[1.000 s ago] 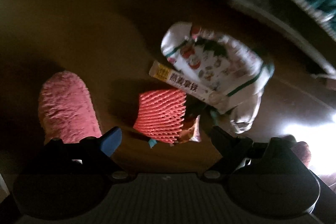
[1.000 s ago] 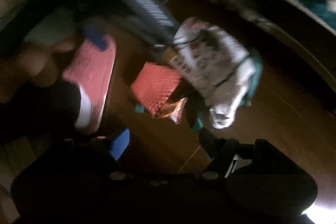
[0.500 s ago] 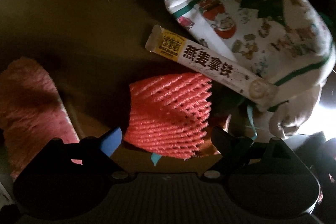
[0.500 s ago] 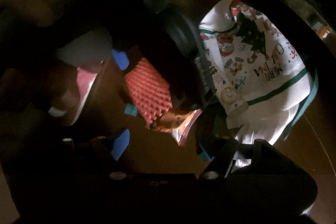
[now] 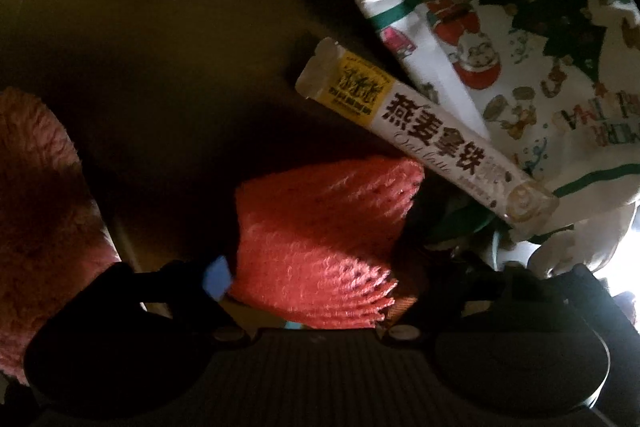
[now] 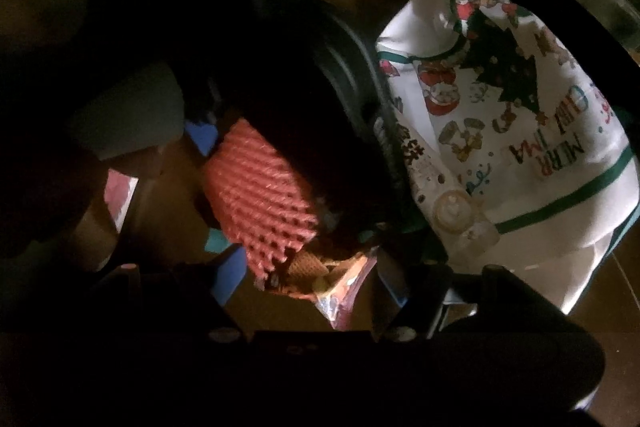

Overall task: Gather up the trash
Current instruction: 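Grasp the orange foam net with the left tool while the right grasps the brown snack packet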

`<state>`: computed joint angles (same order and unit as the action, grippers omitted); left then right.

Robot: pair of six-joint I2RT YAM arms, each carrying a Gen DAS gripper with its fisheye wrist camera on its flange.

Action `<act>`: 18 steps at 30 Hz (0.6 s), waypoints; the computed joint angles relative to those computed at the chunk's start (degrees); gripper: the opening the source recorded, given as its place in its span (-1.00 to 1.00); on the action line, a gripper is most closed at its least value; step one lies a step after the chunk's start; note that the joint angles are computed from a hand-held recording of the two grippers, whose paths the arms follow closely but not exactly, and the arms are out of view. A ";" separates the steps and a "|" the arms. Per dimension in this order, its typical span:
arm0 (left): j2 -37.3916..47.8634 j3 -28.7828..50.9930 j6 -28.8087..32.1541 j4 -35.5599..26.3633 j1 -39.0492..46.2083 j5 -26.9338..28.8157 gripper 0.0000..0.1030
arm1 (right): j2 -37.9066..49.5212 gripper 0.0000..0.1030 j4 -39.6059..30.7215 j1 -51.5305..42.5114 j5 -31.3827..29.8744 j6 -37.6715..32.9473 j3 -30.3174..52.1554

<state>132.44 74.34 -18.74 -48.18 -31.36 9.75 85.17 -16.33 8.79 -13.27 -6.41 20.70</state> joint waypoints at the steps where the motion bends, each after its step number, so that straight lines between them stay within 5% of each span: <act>1: 0.07 0.09 -0.04 -0.03 0.04 0.10 0.56 | 0.16 0.38 0.28 0.08 -0.14 0.30 0.01; 5: -0.24 -0.61 0.75 0.34 0.17 -0.95 0.32 | -0.33 0.38 0.36 0.57 0.52 0.27 -0.47; 8: -0.95 -0.50 0.94 0.02 0.61 -0.92 -0.03 | -1.30 0.36 0.33 1.55 1.83 0.38 -1.23; 10: -0.87 0.68 0.68 -1.08 0.82 -0.57 -0.22 | -1.54 -0.02 0.64 2.90 3.26 1.24 -1.87; 14: -1.66 1.20 3.26 -2.46 2.04 -1.37 -0.37 | -1.85 -0.14 0.03 3.70 3.87 3.60 -1.90; 18: -2.71 0.45 3.87 -2.32 2.81 -2.19 -0.43 | -3.21 -0.46 -2.69 0.41 2.24 2.65 -1.06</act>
<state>129.73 74.79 -14.87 -50.50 -28.54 7.56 81.96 -19.02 9.21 -11.03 -3.76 19.63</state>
